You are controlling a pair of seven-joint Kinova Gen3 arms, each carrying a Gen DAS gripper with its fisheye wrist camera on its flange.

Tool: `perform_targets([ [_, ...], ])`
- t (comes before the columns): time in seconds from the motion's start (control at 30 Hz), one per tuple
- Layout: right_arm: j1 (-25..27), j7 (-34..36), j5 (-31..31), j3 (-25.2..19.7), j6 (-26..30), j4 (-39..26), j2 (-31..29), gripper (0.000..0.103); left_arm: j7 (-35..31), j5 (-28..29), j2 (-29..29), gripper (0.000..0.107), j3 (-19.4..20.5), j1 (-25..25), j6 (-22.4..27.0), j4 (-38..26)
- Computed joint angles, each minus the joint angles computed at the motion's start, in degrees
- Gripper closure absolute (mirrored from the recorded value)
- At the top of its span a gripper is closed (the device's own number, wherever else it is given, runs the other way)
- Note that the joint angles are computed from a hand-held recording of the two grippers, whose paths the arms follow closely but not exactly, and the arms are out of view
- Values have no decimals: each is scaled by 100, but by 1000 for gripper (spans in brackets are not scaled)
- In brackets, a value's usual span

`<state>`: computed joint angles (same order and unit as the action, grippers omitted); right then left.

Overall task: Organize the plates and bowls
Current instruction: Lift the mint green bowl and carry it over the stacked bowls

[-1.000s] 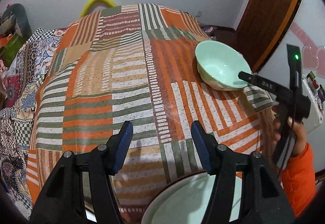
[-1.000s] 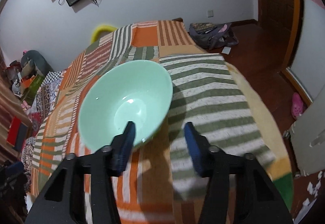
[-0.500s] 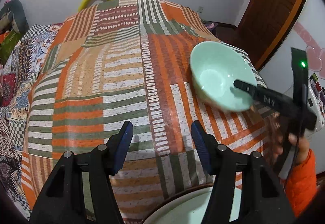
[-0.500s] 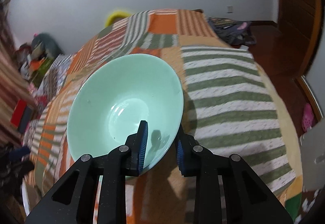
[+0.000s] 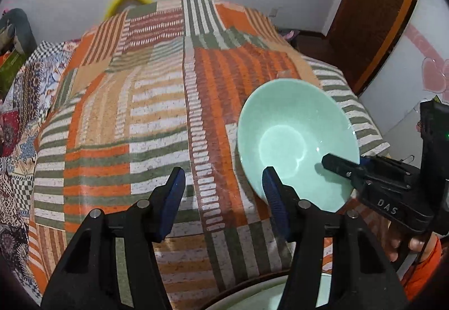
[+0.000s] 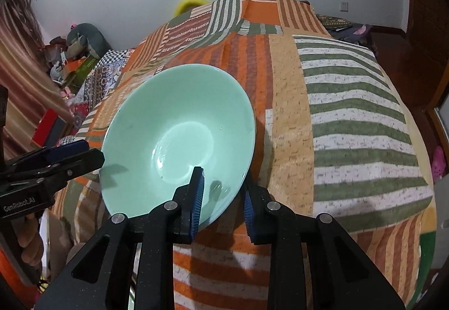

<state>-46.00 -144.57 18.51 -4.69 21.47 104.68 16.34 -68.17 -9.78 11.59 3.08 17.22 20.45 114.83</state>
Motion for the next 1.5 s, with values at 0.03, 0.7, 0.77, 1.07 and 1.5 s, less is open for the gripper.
perform_targets([
  [0.03, 6, 10, -12, -11, 30, -35, 22, 80, 154, -180, -15, 51, -101, 142, -38, 10],
  [0.7, -73, -496, 5, 141, -115, 2, -46, 82, -439, 549, 703, 97, 260, -169, 432, -687],
  [0.77, -302, -760, 261, 285, -15, 0, -108, 82, -532, 663, 579, 97, 271, -195, 399, -579],
  [1.07, -796, -2098, 1580, 215, 385, 17, -484, 82, -1083, 1313, -440, 97, 450, -504, 220, 120],
  [1.5, -1150, -3624, 3132, -621, 1349, -266, -628, 82, -1140, 1545, -2090, 97, 251, -544, 332, 1080],
])
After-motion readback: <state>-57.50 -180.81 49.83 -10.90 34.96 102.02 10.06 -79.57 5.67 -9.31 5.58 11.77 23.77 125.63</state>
